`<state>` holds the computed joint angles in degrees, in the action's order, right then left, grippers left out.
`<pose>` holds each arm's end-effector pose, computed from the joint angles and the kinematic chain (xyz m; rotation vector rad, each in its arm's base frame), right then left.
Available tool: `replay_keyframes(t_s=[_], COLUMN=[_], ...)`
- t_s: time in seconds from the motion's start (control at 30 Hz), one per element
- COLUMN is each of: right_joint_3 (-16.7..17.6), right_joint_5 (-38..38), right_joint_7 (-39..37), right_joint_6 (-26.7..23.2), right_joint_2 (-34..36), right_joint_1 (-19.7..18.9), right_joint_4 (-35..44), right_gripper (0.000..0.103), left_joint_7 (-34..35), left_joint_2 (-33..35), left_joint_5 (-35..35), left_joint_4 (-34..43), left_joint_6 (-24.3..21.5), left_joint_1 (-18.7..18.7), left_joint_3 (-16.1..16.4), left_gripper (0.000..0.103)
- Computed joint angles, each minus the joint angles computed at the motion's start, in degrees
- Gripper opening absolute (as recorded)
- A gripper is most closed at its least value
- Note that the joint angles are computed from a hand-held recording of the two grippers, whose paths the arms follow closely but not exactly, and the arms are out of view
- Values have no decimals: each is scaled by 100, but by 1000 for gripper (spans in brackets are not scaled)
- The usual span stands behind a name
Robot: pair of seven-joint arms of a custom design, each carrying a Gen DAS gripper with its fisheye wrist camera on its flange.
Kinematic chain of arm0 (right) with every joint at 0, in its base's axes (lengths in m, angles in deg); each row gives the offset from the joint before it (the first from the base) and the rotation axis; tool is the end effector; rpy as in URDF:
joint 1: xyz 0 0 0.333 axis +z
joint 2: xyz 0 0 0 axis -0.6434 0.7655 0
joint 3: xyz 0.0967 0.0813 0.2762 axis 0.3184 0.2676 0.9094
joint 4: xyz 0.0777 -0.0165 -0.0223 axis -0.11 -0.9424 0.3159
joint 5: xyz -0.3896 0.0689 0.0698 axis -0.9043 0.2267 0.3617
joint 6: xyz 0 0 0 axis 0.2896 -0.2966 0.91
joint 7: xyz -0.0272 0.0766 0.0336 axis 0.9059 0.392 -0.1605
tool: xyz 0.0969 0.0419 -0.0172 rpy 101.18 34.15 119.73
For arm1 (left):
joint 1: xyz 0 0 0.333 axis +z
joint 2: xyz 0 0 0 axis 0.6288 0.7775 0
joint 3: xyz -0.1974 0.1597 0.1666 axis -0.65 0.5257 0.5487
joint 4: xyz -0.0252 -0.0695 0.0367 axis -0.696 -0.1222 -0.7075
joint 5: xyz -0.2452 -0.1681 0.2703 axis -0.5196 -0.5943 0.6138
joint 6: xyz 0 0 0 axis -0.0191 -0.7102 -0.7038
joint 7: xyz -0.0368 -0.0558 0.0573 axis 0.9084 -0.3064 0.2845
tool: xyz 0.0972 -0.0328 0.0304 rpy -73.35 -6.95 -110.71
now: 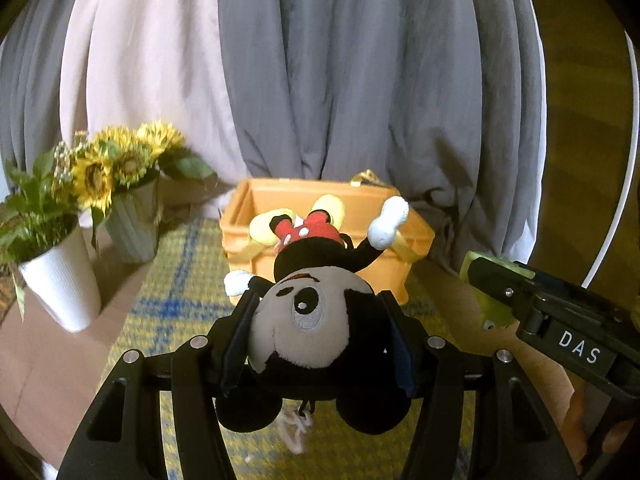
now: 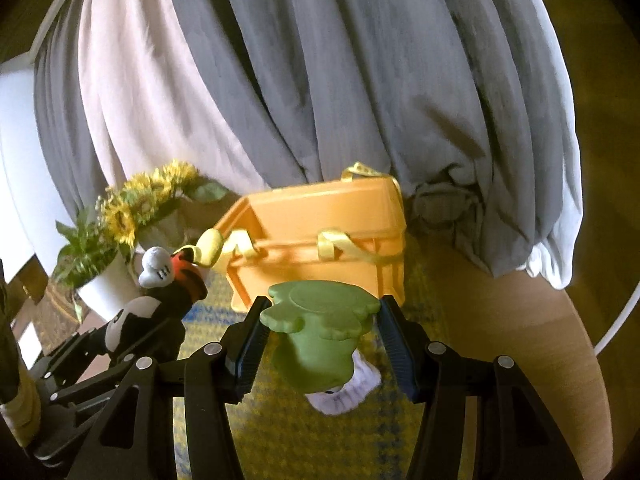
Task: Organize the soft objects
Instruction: 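Lift the Mickey plush and green frog toy and carry them over the crate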
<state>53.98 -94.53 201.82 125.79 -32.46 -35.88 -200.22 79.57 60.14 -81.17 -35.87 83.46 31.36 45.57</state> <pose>0.5621 0.1221 0.6021 -1.3531 1.7636 -0.8209 0.6077 -0.1850 0.6013 -1.3435 1.9467 -1.2193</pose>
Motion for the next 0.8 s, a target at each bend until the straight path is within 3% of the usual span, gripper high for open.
replay_keyframes(t_s=[0.4, 0.8], right_joint_3=[14, -263], right_joint_5=[-1380, -2143], right_joint_7=[1461, 2093], right_joint_6=[-338, -622], right_joint_2=[401, 851], right_joint_1=[155, 550], right_joint_4=[751, 1502], right_gripper=[56, 56], left_joint_7=[1384, 1885], left_joint_2=[530, 1064], left_joint_5=[-957, -1120], left_joint_4=[965, 1788], left_joint_6=[-282, -405], left_joint_1=[355, 591], left_joint_3=[-207, -421], left_gripper=[59, 59])
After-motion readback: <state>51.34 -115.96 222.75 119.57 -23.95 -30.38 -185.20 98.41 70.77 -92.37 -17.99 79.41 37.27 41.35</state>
